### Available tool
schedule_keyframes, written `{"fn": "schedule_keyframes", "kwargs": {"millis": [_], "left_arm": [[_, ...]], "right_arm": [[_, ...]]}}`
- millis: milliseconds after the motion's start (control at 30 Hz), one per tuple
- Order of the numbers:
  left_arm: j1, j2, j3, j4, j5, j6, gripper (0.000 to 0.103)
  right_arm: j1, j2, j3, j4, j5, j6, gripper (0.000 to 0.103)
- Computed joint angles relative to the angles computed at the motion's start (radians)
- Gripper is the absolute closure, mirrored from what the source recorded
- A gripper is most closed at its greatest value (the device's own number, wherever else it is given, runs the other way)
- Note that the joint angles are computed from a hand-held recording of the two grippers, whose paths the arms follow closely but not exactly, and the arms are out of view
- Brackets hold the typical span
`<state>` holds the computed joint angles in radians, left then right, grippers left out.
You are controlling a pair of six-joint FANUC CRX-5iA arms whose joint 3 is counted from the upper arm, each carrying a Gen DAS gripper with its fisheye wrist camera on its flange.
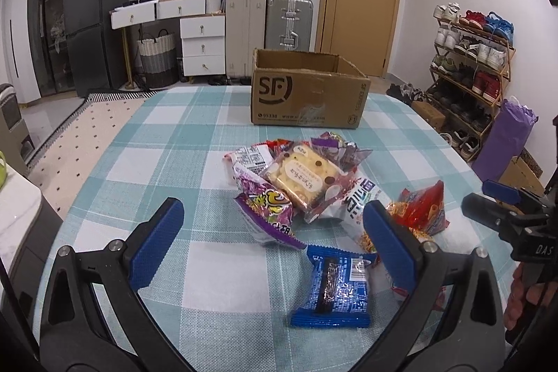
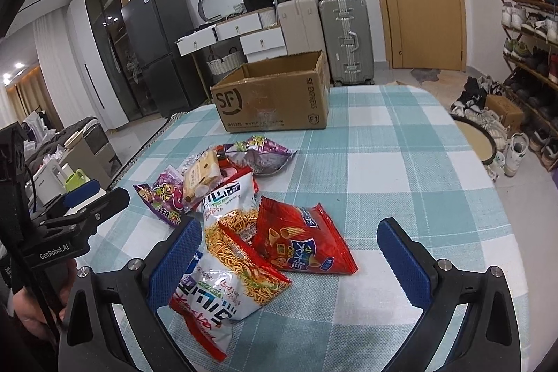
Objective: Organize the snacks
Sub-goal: 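Grasp the blue cookie pack with the left gripper while the right gripper grasps the red chip bag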
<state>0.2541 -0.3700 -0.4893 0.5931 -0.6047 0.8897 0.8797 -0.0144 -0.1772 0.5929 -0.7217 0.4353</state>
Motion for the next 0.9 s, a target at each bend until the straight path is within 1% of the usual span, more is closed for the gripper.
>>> {"fn": "schedule_keyframes", "kwargs": {"millis": [33,133,200,267,467,567,633,800,833,867,900], "left_arm": [[0.000,0.007,-0.010,0.043,-0.006,-0.019,0.001],[-0.011,0.030,-0.013,0.063,0.003,-0.021,0.001],[-0.015,0.046,-0.019,0.099,-0.001,-0.042,0.001],[-0.015,0.055,-0.027,0.151,-0.022,-0.056,0.001],[-0.020,0.063,-0.038,0.205,-0.044,-0.089,0.001],[-0.017,0.070,-0.034,0.203,-0.061,-0.088,0.001],[-0.015,0.077,-0.028,0.186,-0.063,-0.080,0.001],[-0.007,0.079,-0.023,0.166,-0.074,-0.070,0.001],[-0.006,0.081,-0.020,0.159,-0.076,-0.065,0.001],[-0.005,0.082,-0.019,0.153,-0.076,-0.061,0.001],[-0.003,0.083,-0.015,0.144,-0.079,-0.053,0.001]], "right_arm": [[-0.007,0.009,0.008,-0.020,0.004,0.022,0.000],[-0.025,0.040,0.040,-0.082,0.000,0.086,0.000],[-0.036,0.059,0.062,-0.129,-0.002,0.137,0.000],[-0.044,0.081,0.087,-0.164,-0.014,0.182,0.000],[-0.065,0.132,0.142,-0.239,-0.035,0.259,0.002],[-0.072,0.151,0.166,-0.279,-0.046,0.303,0.010],[-0.081,0.164,0.184,-0.316,-0.055,0.332,0.027],[-0.100,0.165,0.196,-0.393,-0.053,0.392,0.034],[-0.102,0.164,0.198,-0.405,-0.054,0.401,0.037],[-0.103,0.161,0.198,-0.418,-0.054,0.412,0.038],[-0.107,0.159,0.196,-0.424,-0.051,0.417,0.042]]}}
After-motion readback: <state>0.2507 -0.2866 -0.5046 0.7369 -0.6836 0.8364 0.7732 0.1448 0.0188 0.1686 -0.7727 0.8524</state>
